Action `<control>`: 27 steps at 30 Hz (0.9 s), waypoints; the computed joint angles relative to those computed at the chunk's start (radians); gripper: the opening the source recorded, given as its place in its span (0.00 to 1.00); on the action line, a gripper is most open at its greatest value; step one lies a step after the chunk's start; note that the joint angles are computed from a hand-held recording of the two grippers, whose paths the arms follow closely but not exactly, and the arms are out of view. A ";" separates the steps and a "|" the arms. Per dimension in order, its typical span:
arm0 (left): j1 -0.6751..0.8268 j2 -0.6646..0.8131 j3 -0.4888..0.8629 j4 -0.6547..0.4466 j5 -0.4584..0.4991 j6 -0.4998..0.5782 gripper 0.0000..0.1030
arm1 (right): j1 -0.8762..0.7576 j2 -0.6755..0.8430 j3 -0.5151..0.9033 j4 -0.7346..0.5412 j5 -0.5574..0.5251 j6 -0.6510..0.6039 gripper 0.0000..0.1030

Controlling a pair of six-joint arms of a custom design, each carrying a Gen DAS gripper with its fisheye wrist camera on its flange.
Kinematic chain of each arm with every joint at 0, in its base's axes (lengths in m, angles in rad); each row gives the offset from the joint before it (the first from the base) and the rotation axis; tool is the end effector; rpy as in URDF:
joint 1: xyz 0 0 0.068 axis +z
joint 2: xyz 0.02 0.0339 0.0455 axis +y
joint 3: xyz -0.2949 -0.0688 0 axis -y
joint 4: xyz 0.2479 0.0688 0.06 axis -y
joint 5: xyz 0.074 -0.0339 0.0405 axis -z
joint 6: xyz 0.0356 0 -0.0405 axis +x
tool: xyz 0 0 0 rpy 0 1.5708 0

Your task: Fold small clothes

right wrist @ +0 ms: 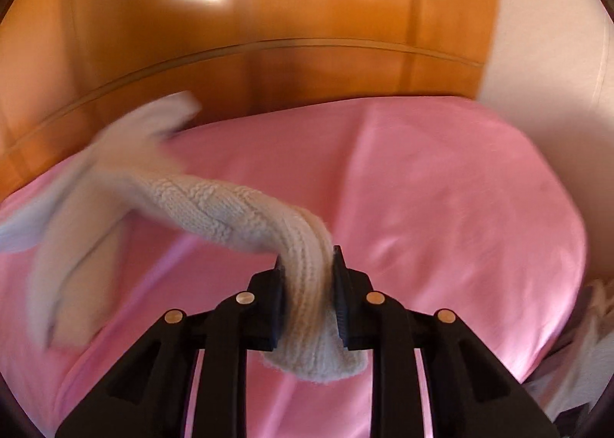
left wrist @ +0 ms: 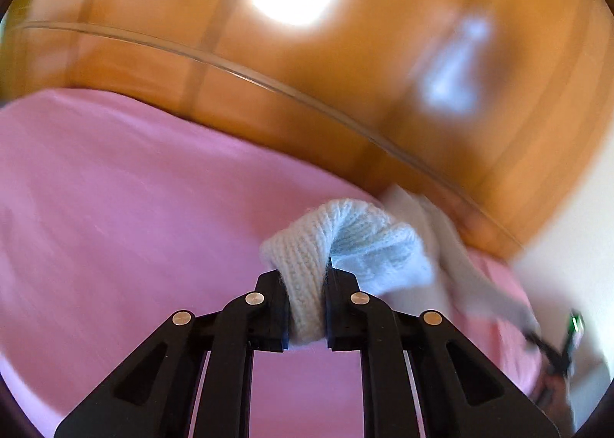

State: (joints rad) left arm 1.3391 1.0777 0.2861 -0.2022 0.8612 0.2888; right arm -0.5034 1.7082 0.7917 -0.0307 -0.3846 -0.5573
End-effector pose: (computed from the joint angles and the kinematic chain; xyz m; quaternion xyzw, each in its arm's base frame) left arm 0.0608 0.1401 0.1576 -0.3340 0.8133 -0.0868 0.4684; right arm 0.2879 -0.1433 0.1586 -0.0838 0.9323 0.0046 0.3518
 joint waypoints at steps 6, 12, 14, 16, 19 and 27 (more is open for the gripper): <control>-0.190 0.355 0.173 0.326 -0.362 -0.388 0.18 | 0.063 0.109 0.141 0.049 0.130 0.144 0.67; -0.285 0.445 0.140 0.495 -0.563 -0.465 0.78 | 0.087 -0.079 -0.057 -0.104 -0.132 0.038 0.70; -0.269 0.489 0.153 0.506 -0.556 -0.424 0.78 | 0.114 -0.104 -0.097 -0.279 -0.252 -0.058 0.66; -0.229 0.502 0.152 0.491 -0.517 -0.384 0.78 | 0.204 -0.116 -0.181 -0.380 -0.327 -0.130 0.53; -0.177 0.501 0.108 0.489 -0.444 -0.332 0.78 | 0.373 -0.090 -0.306 -0.350 -0.398 -0.077 0.46; -0.053 0.423 -0.045 0.421 -0.263 -0.100 0.78 | 0.801 0.068 -0.475 0.137 -0.416 0.427 0.19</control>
